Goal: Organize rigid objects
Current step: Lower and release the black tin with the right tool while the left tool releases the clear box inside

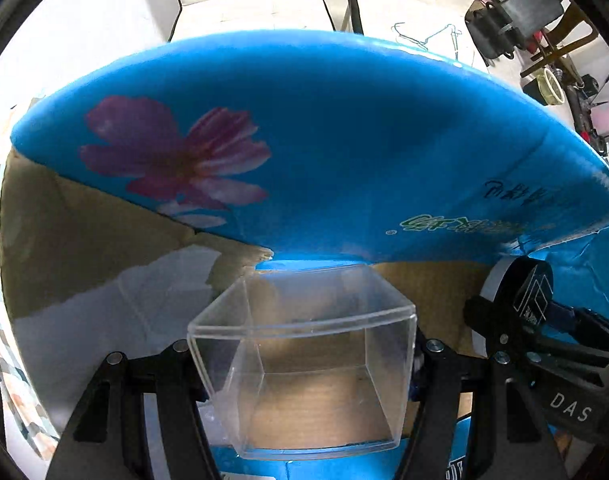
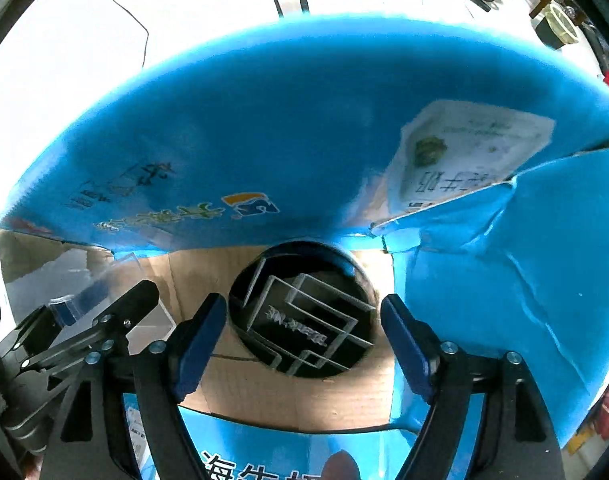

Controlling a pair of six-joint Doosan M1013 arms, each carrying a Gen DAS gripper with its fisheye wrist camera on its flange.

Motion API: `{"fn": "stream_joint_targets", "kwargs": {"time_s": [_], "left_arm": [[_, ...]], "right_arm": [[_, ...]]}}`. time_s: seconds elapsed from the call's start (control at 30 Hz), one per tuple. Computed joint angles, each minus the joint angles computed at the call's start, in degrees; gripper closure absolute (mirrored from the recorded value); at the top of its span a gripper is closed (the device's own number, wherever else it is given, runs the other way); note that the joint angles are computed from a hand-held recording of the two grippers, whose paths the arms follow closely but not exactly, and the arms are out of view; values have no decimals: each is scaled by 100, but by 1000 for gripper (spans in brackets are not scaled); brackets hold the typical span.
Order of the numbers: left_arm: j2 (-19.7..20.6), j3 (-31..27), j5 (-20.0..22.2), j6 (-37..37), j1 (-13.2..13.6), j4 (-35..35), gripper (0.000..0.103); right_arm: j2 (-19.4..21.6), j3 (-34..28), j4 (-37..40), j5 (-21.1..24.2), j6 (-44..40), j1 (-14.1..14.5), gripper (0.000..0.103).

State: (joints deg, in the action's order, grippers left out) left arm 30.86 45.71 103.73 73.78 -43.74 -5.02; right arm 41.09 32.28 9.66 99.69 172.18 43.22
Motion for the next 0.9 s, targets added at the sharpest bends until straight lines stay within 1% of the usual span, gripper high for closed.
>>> {"fn": "stream_joint_targets", "kwargs": {"time_s": [0.1,0.17,0.23,0.33,0.4,0.47,0.5,0.53,0.57,0.63,0.67,0.73,0.77,0.8,0.9], "left_arm": [[90,-136,83,-49,9,-38,38],[79,-120,69,-59,36,-80,36],[43,-72,32,-86,54,-121,32],[-24,-25,-27,-149,56,-151,26],[-87,4,-66,-183,50,-123,22],[-154,41,-108,-199,45,-69,19],[-213,77,-148,-214,20,47,15],[-278,136,-187,-219,-5,187,7],[-332,181,-223,-209,-24,338,1],[-467,316,-364,-293,-1,301,0],[-558,388,-448,-366,16,235,0],[-683,494,-553,-384,-29,374,0],[-752,549,-614,-361,-58,479,0],[-823,599,-656,-337,-84,547,0],[-991,682,-736,-319,-152,681,0]], "right_arm": [[-18,-21,-30,47,-16,-7,20],[-50,-22,-68,52,-40,-3,18],[-77,-46,-114,83,-54,12,17],[-144,-61,-233,109,-59,67,11],[-125,-190,-353,265,-113,132,0],[-161,-207,-462,323,-118,204,0],[-145,-272,-448,419,-192,234,0],[-126,-304,-455,472,-219,290,0],[-119,-350,-496,554,-250,340,0],[-99,-487,-638,732,-288,445,0],[-118,-475,-697,746,-255,499,0],[-106,-606,-865,857,-180,614,0],[-187,-510,-938,822,-164,630,0],[-188,-574,-1022,895,-135,687,0],[116,-1340,-1402,1384,-155,854,0]]}}
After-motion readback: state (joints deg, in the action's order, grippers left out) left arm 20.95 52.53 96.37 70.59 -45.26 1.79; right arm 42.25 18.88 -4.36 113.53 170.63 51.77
